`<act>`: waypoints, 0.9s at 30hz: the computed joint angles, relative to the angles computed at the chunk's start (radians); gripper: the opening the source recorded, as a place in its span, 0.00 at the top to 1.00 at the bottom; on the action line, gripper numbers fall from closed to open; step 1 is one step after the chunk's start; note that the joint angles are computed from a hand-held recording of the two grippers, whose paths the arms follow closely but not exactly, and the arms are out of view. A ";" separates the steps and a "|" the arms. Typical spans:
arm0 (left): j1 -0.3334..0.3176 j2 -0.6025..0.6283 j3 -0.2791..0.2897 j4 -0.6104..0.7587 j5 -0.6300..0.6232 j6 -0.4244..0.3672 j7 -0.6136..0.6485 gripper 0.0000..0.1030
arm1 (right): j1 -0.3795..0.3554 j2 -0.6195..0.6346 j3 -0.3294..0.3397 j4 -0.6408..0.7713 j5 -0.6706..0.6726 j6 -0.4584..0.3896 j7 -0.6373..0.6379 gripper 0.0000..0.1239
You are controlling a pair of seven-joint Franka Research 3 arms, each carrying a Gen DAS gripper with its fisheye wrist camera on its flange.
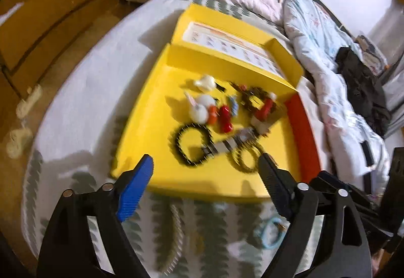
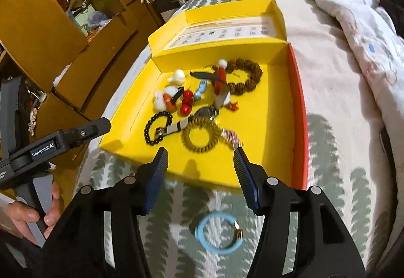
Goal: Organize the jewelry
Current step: 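Open both grippers to release the bangle and pearl clip on the bedspread, then grasp the black bead bracelet with the left gripper while the right gripper grasps the pink charm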
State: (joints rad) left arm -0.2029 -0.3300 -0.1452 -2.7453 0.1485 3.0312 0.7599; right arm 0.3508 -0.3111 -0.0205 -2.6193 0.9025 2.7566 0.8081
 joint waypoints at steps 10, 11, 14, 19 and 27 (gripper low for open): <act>0.027 0.159 0.002 0.099 0.034 -0.005 0.082 0.18 | -0.033 0.191 0.045 0.107 -0.169 0.045 0.074 0.54; 0.028 0.166 0.003 0.104 0.031 -0.006 0.091 0.18 | -0.041 0.210 0.048 0.118 -0.184 0.038 0.088 0.56; 0.042 0.200 -0.004 0.138 0.032 -0.027 0.097 0.18 | -0.059 0.250 0.060 0.144 -0.235 0.024 0.132 0.61; 0.050 0.244 -0.012 0.173 0.013 -0.043 0.115 0.18 | -0.081 0.297 0.071 0.172 -0.333 0.028 0.218 0.72; 0.068 0.283 -0.015 0.194 0.018 -0.083 0.097 0.18 | -0.088 0.329 0.083 0.178 -0.434 0.037 0.274 0.74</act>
State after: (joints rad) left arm -0.1347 -0.0470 -0.1605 -2.5510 0.1669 2.9483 0.8572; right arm 0.2630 0.0176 0.0621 -2.4412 0.4681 2.7932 1.0823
